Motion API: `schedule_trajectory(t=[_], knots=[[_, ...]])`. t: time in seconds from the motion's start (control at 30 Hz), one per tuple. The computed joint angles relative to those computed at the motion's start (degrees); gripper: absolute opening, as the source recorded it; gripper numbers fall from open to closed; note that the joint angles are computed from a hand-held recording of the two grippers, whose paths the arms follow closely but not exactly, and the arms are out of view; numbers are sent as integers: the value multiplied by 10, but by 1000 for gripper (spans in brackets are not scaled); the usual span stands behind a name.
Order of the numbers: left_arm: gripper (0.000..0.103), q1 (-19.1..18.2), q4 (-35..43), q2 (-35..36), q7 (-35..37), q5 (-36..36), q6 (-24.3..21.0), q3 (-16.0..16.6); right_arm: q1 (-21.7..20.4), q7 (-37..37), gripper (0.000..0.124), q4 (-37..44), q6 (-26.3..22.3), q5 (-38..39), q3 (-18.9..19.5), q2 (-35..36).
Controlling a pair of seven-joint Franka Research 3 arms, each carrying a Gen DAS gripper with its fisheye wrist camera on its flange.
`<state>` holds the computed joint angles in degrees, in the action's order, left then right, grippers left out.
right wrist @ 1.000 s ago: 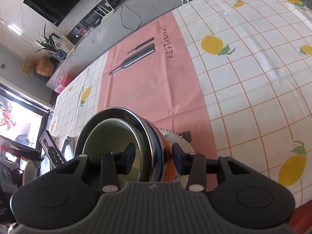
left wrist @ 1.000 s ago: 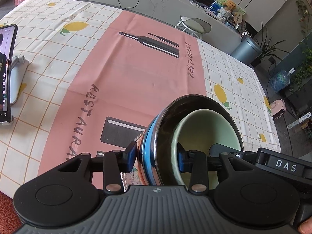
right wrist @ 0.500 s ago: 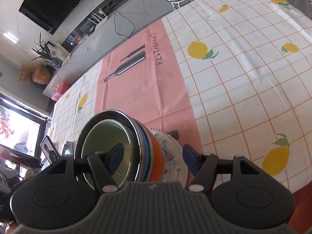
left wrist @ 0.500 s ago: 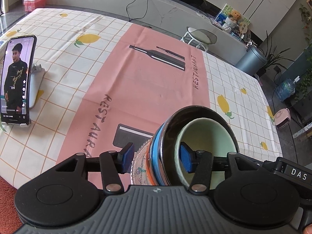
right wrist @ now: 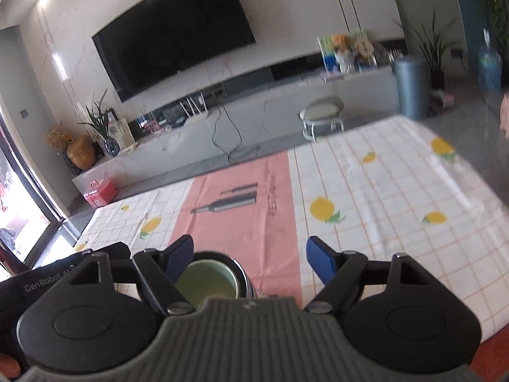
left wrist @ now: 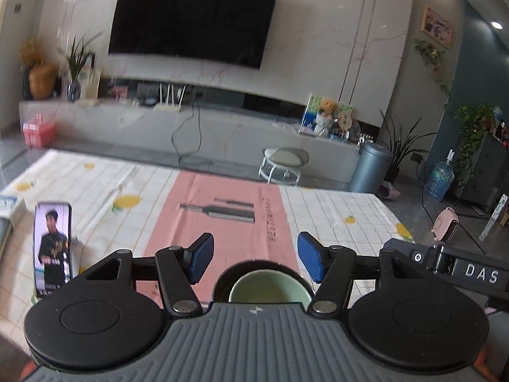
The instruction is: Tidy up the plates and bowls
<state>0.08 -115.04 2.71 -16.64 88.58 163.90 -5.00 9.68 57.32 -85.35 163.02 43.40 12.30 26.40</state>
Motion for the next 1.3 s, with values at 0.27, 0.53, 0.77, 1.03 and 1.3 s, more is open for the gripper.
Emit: schedule_trajectory(t=[0.27,0.53,0.77,1.03,1.3], knots=[[97,-43,-38,-35,-29,80,-163,-39,-105,-355,96,-102,142,299,141,-82],[97,-44,-77,-41,15,-17,-129,-36,-101,-534,100,-155,164,485,126,-129],[97,-47,-102,-51,28,-27,-144,-45,-36,-399,100,-208,181,372,57,-139],[97,-54,-111,-39,12,6,-124,-47,24,-399,100,-230,197,376,3,-142],[97,-57,-110,-35,16,-11,-126,-43,20,-277,100,-251,186,258,1,-138]])
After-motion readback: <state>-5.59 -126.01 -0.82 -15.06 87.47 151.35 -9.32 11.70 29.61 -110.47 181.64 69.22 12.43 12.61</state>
